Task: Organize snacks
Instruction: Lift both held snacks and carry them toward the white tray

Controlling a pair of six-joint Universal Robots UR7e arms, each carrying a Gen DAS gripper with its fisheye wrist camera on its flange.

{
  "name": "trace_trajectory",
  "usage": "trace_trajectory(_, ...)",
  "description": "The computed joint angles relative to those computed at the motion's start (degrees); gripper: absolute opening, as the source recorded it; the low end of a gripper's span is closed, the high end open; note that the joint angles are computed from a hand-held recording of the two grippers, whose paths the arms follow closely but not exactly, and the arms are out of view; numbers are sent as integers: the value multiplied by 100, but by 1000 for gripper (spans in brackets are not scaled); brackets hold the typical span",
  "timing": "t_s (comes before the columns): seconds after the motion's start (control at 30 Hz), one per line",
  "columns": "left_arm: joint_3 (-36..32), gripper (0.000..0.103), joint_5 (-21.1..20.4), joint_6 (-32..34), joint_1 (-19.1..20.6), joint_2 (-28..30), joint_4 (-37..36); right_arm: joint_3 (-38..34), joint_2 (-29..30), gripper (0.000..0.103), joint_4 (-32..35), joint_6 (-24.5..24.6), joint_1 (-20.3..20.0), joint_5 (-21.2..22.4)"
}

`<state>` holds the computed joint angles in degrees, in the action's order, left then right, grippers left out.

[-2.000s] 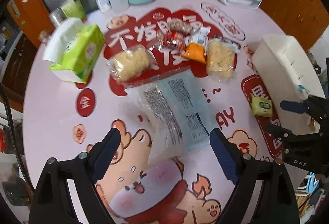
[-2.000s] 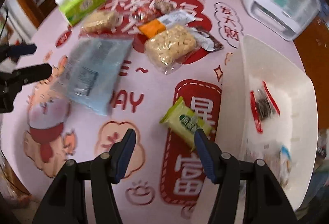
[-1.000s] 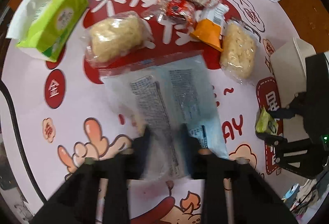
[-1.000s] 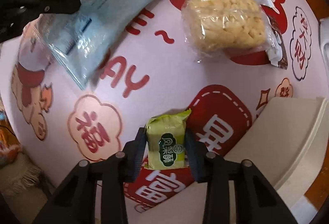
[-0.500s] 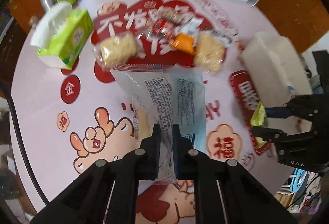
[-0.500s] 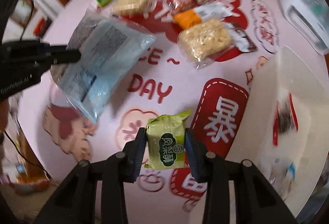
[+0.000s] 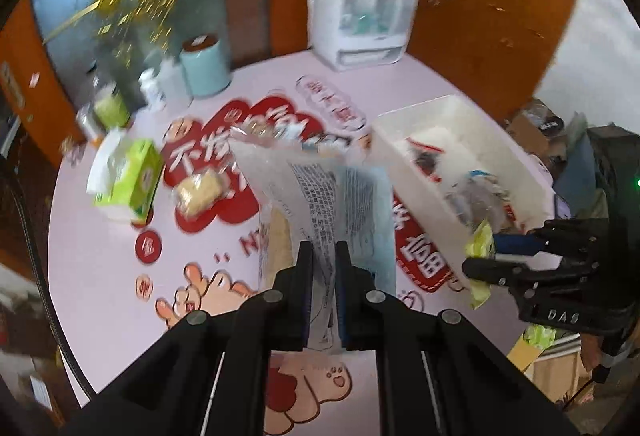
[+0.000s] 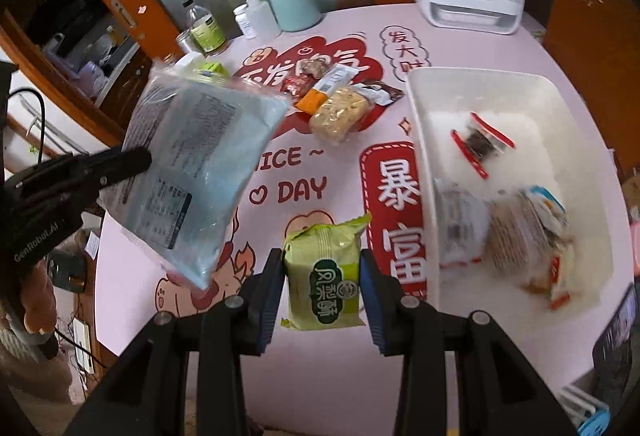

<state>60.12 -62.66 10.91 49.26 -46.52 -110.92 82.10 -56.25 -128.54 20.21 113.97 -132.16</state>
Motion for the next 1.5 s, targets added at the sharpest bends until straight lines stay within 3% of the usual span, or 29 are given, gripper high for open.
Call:
trace_trajectory(0.3,372,3,-656,570,-342,-95,-731,648,-517,38,-41,826,272,-686)
trace_trajectory(0.43,468,5,-275,504,-478,47,-935,893,-756,38,-212,724,234,-706)
trace_trajectory(0.5,400,13,32,434,-490,185,-751,952,-837,38,-311,533,188,-648)
trace_trajectory(0.53,422,26,155,364,-475,210,-729,957,-883,38,-316,406,135,-562)
trace_trajectory(0.57,405,53,203,320,-448,240,-632,956,-916,38,-317,330,99,-508)
trace_trajectory(0.63,435,90,173,301,-354,269,-365,965,-965,38,-381,126,39,-478)
trace_trajectory(0.67,577,93,169,384,-323,219,-423,977,-977,38,-429,52,23,-496)
trace_trajectory(0.73,817,93,265,571,-268,170,-388,1053,-1021,38,-635,-81,-55,-578)
trace_trajectory(0.93,1462,93,1260,779,-107,221,-187,1182,-1128,38,-589,163,-371,-327)
trace_trajectory(1.1,1310,93,1441,519,141,406,208,1394,-1263,38,-662,495,-456,-358)
trace_trajectory(1.23,994,94,1287,254,339,614,687,1588,-1447,38,-517,935,-494,-473)
trace_trajectory(1.33,645,98,744,-20,506,766,1096,1727,-1555,38,-459,1202,-481,-562)
trace_trajectory(1.5,361,98,175,-346,657,892,1493,1858,-1639,38,-379,1506,-445,-658)
